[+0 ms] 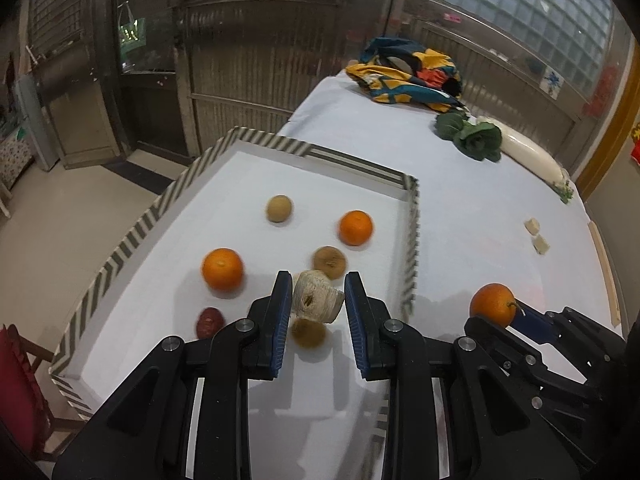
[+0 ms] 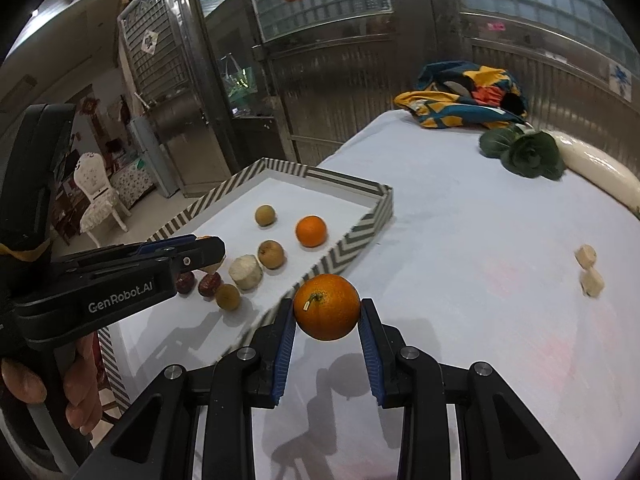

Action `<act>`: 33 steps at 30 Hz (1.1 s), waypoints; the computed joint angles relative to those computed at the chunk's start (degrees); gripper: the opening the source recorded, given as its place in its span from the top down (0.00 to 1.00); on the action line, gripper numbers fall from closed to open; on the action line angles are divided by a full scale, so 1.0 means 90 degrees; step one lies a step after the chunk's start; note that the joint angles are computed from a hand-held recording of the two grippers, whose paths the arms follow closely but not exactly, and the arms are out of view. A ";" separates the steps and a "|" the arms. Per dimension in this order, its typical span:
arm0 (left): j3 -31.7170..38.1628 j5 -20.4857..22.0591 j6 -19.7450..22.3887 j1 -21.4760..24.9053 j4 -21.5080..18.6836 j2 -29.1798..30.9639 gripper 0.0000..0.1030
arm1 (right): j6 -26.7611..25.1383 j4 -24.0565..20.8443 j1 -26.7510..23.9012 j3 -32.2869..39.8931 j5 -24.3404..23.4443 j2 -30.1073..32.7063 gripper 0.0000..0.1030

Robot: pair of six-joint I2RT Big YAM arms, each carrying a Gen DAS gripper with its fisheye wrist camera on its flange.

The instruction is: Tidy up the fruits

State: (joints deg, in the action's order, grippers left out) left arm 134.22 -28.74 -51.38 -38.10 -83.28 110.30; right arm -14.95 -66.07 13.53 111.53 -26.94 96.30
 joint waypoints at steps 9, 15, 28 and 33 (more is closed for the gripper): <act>-0.0770 -0.0017 -0.0103 0.0250 0.0212 -0.0490 0.75 | -0.0079 -0.0135 0.0340 0.0293 0.0121 0.0223 0.70; -0.1055 0.0222 -0.0107 0.0444 0.0379 -0.0650 0.75 | -0.0174 -0.0308 0.0478 0.0647 0.0216 0.0497 0.70; -0.0648 0.0474 -0.0042 0.0619 0.0268 -0.0260 0.75 | -0.0579 -0.0682 0.0748 0.1239 0.0623 0.1017 0.70; -0.0265 0.0507 0.0038 0.0643 0.0098 0.0020 0.75 | -0.0782 -0.0769 0.0836 0.1394 0.0832 0.1167 0.70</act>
State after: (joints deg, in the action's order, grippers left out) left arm 131.83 -24.18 -51.03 -32.31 -82.40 110.48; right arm -21.99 -72.99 21.05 124.08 -19.45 106.80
